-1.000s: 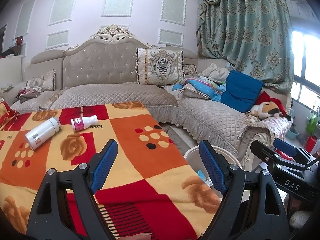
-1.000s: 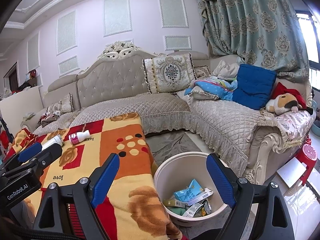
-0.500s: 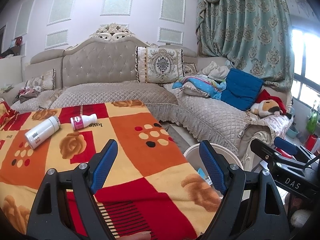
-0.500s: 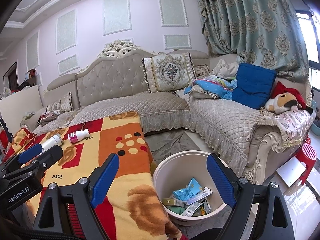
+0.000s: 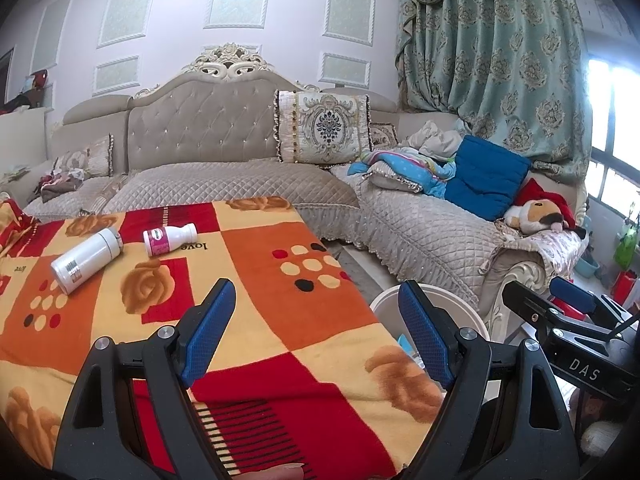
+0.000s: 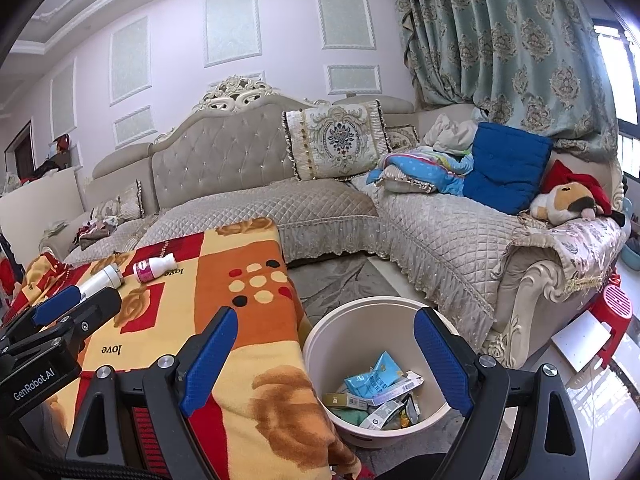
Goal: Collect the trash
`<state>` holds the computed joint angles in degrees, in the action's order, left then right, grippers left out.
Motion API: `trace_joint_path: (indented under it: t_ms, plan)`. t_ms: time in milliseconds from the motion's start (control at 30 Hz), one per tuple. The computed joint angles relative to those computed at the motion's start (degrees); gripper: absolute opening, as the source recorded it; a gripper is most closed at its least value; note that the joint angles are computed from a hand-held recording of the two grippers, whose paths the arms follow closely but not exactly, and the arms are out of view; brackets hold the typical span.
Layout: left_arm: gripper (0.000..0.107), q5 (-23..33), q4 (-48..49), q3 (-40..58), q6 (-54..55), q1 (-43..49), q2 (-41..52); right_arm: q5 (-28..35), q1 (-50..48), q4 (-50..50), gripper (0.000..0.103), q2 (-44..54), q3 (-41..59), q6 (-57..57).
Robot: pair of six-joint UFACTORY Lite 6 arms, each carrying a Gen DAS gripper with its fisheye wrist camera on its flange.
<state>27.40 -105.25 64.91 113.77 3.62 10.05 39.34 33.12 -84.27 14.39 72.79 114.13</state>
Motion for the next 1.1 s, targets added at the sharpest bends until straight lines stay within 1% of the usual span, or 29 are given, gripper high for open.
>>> trace_joint_path:
  t_ms: [1100]
  plan:
    - [0.083, 0.3, 1.8, 0.5, -1.6, 0.0, 1.6, -0.7, -0.3, 0.4, 0.089, -0.6, -1.3, 0.2]
